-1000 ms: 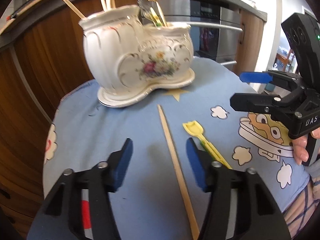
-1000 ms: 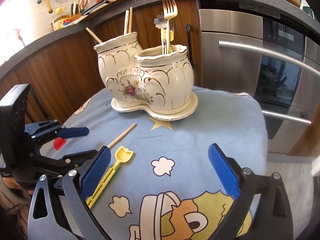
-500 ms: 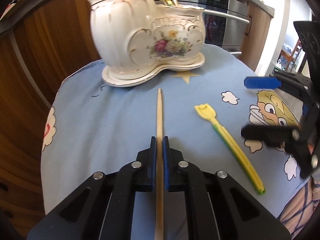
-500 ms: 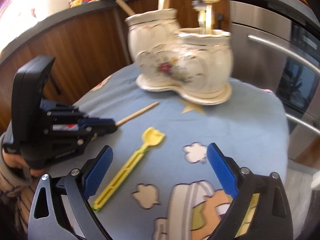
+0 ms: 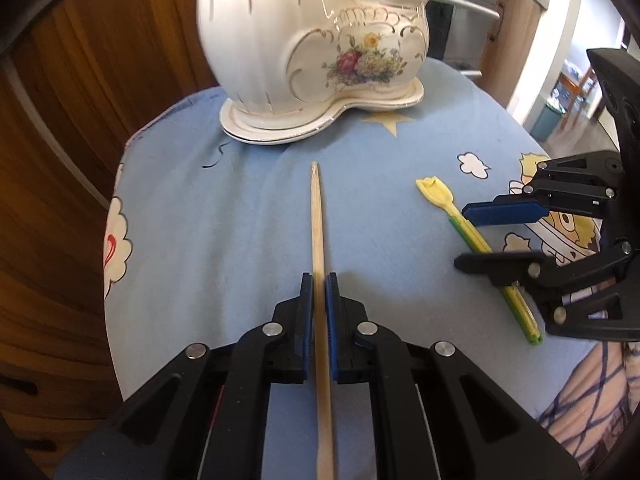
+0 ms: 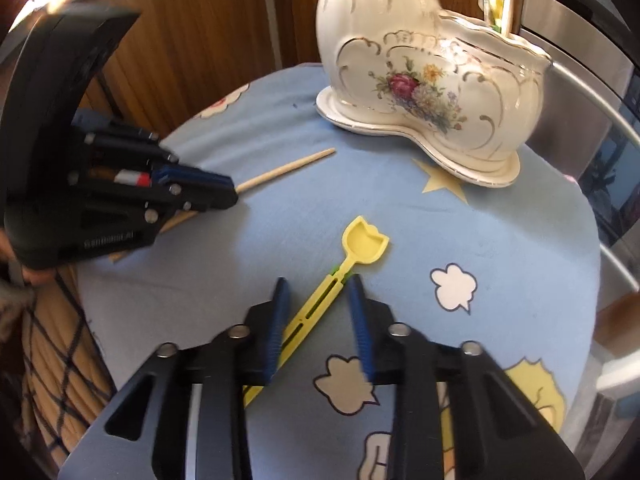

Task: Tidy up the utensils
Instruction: 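Move the left tool to the last wooden chopstick while the right tool moves to the yellow-green utensil, then grasp the wooden chopstick with the left tool while the right tool grasps the yellow-green utensil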

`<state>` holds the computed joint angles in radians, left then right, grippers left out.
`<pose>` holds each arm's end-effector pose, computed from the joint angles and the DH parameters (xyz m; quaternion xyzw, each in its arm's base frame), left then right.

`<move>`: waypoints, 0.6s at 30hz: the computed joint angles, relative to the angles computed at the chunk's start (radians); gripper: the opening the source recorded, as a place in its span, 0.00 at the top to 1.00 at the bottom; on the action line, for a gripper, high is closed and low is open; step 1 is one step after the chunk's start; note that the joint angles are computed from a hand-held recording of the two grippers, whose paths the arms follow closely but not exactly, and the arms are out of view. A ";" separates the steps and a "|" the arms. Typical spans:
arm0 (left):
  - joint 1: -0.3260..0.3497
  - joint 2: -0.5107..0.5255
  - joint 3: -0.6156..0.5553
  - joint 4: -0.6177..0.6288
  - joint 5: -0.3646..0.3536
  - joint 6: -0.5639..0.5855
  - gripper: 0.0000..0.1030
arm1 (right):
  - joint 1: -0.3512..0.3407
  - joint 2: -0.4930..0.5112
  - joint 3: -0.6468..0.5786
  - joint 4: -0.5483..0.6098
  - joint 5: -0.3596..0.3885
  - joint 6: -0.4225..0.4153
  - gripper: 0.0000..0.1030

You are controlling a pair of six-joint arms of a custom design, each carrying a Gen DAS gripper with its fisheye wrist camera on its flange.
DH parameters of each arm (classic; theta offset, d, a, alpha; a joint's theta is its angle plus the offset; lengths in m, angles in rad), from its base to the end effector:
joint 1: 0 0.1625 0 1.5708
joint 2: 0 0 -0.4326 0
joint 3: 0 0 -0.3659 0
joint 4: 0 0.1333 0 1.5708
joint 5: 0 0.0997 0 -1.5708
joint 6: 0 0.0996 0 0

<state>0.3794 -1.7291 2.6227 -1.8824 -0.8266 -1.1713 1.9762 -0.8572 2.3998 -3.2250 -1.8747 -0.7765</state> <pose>-0.1152 -0.2621 0.1885 0.1133 0.8913 -0.2207 0.3795 0.2541 -0.3296 0.0405 0.5429 -0.8243 0.0263 0.1587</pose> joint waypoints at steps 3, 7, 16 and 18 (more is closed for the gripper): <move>0.075 0.013 -0.038 -0.041 -0.031 0.116 0.89 | 0.019 -0.016 -0.036 0.107 -0.039 -0.028 0.76; 0.170 0.054 -0.103 -0.067 -0.082 0.248 0.87 | 0.046 -0.043 -0.084 0.260 -0.116 -0.052 0.80; 0.241 0.161 -0.219 0.029 -0.131 0.366 0.88 | 0.057 -0.056 -0.208 0.563 -0.196 0.003 0.80; 0.238 0.171 -0.229 0.045 -0.135 0.373 0.90 | 0.055 -0.055 -0.229 0.611 -0.194 0.023 0.80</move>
<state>0.6178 -1.5585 2.3938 -1.8378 -0.9616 -0.7983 2.0315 -0.9121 2.1703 -2.6135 -2.0683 -0.7539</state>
